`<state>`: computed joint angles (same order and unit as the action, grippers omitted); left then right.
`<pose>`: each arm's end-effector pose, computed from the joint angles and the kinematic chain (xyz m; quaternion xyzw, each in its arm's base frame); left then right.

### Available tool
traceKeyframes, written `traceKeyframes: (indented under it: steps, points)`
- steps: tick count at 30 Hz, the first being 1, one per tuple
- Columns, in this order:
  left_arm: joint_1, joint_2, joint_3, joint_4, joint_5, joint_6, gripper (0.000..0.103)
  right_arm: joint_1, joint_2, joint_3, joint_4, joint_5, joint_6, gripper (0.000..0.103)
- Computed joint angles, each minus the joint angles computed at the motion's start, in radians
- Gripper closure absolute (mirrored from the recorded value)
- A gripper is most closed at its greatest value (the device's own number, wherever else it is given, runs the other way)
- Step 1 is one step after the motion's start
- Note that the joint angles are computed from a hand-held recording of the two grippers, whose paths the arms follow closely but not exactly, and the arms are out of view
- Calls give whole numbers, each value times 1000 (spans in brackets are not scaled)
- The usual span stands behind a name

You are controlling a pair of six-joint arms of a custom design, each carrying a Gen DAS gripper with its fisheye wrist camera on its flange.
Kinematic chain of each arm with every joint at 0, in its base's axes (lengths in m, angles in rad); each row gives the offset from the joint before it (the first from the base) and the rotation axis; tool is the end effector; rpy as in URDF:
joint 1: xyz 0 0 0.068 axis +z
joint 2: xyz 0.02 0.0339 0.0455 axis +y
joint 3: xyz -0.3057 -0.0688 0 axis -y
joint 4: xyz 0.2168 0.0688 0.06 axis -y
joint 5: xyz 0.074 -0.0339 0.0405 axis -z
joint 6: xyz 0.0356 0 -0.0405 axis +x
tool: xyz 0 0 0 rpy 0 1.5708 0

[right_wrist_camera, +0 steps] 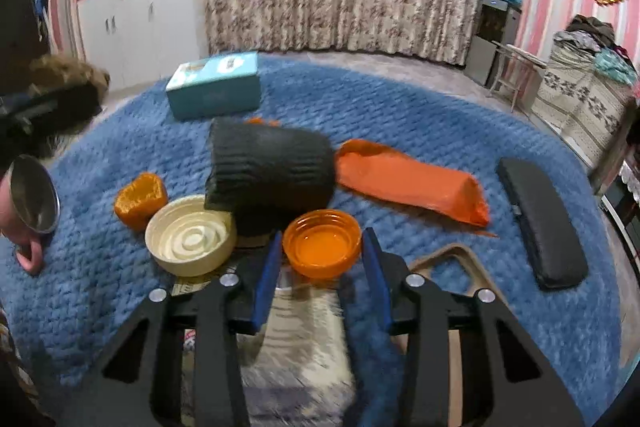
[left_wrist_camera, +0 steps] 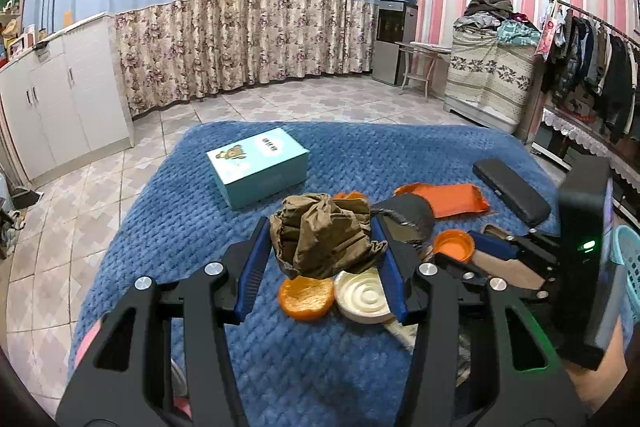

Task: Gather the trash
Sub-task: 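Grasp orange bottle cap with right tool while left tool lifts the brown paper, then carry paper and cap over the teal basket and open both tools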

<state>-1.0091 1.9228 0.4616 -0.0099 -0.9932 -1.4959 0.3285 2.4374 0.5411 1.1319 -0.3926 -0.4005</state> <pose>0.1414 -0.1687 0.0985 -0.2347 0.8465 0.1073 0.4657 0.2963 0.1154 0.0128 -0.3931 0.8156 0.1654 0.3910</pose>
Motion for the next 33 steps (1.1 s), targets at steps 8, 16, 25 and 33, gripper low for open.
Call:
traceKeyframes:
  steps: [8, 16, 25, 33]
  points:
    - [24, 45, 163, 99, -9, 251, 54, -352, -158, -90, -2, -173, 17, 63]
    - [7, 190, 460, 206, 29, 556, 54, -752, -285, -75, -77, -267, 30, 63]
    - [0, 373, 810, 209, 151, 729, 54, -1042, -230, 162, -226, -268, 27, 63]
    - [-5, 625, 1270, 107, 288, 886, 54, -1139, -122, 384, -354, -227, 83, 63]
